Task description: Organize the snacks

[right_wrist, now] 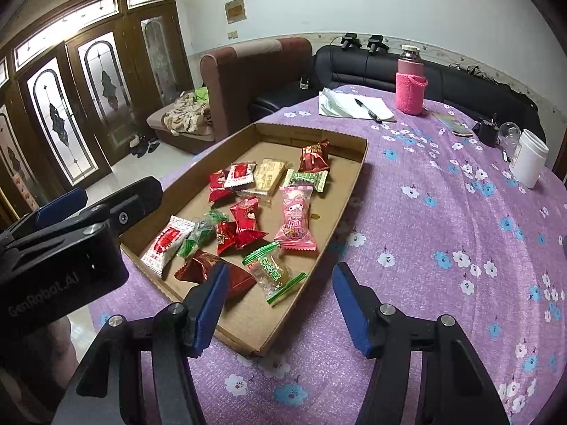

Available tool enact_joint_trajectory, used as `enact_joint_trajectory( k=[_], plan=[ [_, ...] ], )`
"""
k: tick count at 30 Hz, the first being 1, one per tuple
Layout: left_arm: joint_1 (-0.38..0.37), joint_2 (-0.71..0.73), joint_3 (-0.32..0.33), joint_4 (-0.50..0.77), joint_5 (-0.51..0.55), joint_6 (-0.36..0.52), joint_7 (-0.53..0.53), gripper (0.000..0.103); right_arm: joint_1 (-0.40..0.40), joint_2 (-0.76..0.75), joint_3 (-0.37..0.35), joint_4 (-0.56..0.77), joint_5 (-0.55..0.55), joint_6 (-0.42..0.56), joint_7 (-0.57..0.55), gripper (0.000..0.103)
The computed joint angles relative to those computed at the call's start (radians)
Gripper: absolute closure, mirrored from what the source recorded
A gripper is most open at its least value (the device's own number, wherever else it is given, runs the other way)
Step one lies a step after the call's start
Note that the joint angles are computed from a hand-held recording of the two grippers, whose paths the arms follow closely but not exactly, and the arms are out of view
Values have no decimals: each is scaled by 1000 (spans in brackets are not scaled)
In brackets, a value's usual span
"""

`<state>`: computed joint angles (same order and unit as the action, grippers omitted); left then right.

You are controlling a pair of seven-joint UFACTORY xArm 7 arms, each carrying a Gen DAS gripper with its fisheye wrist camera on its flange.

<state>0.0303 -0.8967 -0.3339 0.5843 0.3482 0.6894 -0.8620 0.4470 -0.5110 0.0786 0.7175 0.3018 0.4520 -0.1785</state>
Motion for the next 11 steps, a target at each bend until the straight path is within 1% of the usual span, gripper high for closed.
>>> enact_joint_trajectory(
  k=[6,8,11],
  plan=[
    [-17,9,40,-17,-26,-23,16,0,-4,24,19,12,-23,8,11,38],
    [-14,5,39,-19,-25,-34,21,0,-2,26,19,12,-24,7,10,38],
    [-29,14,44,-3,-34,-42,51,0,-4,19,13,8,-19,-1,13,38]
  ],
)
